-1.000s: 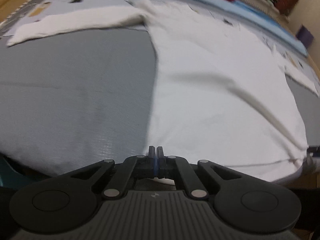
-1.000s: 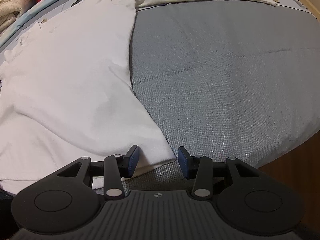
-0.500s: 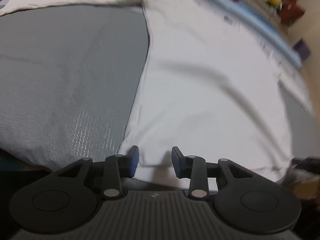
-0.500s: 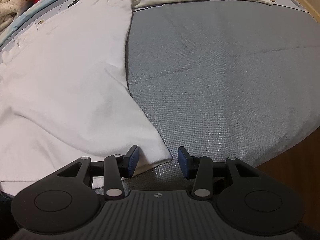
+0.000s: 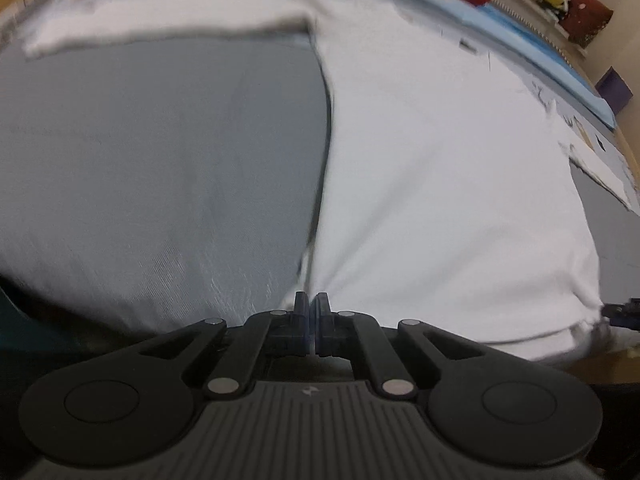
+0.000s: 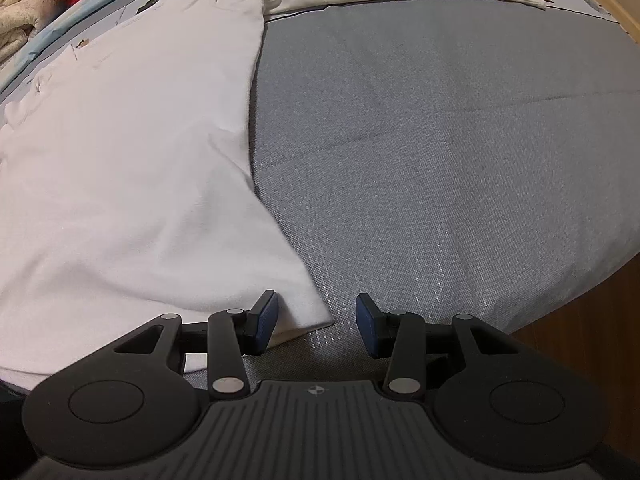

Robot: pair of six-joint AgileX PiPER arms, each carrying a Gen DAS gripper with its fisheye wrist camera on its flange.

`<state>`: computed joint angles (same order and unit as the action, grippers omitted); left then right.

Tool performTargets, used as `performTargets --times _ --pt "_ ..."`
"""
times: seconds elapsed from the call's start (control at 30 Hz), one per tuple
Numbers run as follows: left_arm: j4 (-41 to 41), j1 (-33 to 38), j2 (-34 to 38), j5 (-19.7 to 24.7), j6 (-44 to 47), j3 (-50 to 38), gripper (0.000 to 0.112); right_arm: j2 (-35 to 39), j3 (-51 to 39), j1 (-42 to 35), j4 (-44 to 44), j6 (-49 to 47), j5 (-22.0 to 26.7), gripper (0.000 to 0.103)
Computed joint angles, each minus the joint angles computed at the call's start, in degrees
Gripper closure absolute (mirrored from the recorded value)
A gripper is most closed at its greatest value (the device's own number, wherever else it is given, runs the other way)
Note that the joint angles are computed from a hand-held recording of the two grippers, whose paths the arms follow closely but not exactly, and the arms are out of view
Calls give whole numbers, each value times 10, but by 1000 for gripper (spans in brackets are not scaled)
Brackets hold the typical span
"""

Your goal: Fold small clothes

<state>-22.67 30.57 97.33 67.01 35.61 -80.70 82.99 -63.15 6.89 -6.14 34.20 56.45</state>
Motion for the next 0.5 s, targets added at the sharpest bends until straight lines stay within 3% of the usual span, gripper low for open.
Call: performTargets --times 0.1,0.17,0.23,0.3,0.37,0.4,0.47,0.5 --pt "-5 2 7 -7 -33 -9 101 5 -5 0 -1 -1 5 59" --pt "-26 12 11 -10 -46 -18 71 7 -8 1 -3 0 7 59" --pt "-29 10 18 -17 -60 -25 67 6 -6 3 -4 0 5 59" --pt "-24 2 27 -13 -72 -30 67 7 -5 -1 1 -9 4 63" --pt "-9 -9 33 -13 -83 -29 68 6 0 -8 16 -25 -4 77" --pt "0 -13 35 -14 -82 -25 70 6 0 -11 26 -34 -7 89" --pt "10 -19 39 -15 -78 -28 103 0 5 -13 33 -45 -14 100" --pt "8 -18 33 -19 -72 -25 108 -9 9 -15 33 -45 -21 100"
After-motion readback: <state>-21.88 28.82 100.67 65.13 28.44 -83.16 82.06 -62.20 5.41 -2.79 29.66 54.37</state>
